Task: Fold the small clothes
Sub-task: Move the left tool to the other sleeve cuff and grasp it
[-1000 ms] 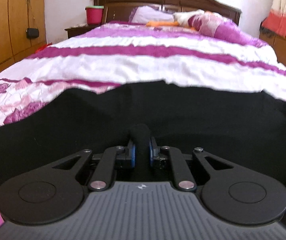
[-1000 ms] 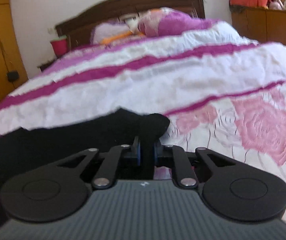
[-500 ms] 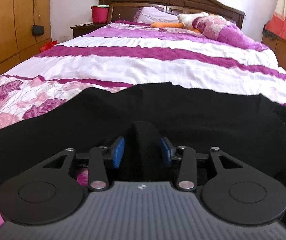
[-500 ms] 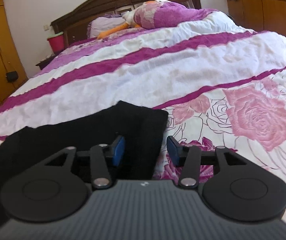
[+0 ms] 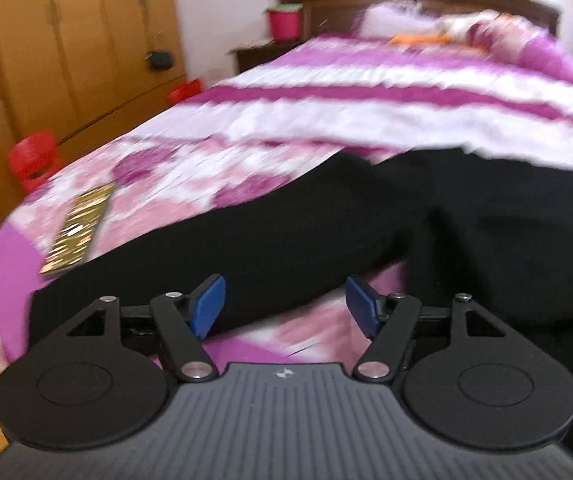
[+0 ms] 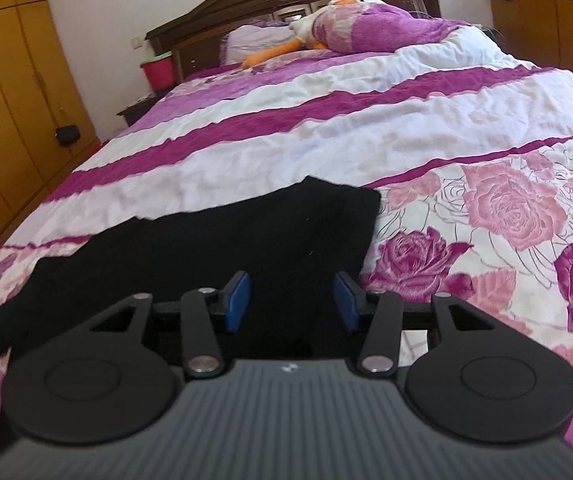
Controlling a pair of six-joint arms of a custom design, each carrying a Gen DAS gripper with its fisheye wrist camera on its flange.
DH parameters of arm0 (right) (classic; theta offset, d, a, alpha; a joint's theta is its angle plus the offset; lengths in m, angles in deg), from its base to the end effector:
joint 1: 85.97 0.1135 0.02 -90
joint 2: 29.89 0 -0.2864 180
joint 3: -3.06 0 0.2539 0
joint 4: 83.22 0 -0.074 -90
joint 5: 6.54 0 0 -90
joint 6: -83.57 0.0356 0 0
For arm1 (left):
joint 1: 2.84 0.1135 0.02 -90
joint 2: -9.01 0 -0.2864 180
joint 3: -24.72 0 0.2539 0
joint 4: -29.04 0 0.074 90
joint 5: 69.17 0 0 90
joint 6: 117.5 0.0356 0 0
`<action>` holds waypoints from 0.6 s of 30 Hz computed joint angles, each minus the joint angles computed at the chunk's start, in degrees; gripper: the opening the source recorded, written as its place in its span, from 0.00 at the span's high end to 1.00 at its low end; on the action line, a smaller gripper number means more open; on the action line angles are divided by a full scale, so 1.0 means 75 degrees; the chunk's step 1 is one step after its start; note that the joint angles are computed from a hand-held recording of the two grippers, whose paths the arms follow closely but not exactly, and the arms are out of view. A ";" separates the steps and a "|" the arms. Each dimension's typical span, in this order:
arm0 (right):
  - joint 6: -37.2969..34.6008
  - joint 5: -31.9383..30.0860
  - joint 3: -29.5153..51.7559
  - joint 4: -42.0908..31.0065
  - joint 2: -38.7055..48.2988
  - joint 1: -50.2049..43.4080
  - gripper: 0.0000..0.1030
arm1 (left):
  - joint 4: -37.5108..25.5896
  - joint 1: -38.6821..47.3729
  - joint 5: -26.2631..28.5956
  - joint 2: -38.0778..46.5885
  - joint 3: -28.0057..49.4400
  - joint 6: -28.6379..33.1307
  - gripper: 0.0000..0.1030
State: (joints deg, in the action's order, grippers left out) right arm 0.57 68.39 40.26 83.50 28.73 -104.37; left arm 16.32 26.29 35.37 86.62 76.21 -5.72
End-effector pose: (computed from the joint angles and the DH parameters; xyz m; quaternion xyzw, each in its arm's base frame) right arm 0.1892 -0.0532 0.2036 0.1337 0.8700 0.0699 0.4693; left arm 0.2411 0.1241 0.2134 -0.0028 0.8964 0.0810 0.4358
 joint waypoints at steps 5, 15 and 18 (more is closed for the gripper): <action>-0.0018 0.0255 -0.0327 -0.0345 -0.0500 0.0257 0.52 | -0.0132 0.0791 0.0122 0.0655 0.0274 0.0202 0.30; 0.0359 0.0928 -0.1107 0.0161 -0.0431 0.0807 0.53 | 0.1486 0.1045 0.0366 0.1687 0.0091 0.0637 0.21; 0.0395 0.1181 -0.1259 0.0323 -0.0525 0.0997 0.53 | 0.1830 0.1091 0.0557 0.2045 0.0221 0.0581 0.21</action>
State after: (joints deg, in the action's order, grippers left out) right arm 3.54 77.25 30.82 85.92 24.80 -96.89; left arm 30.04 34.48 39.54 101.96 77.87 -1.36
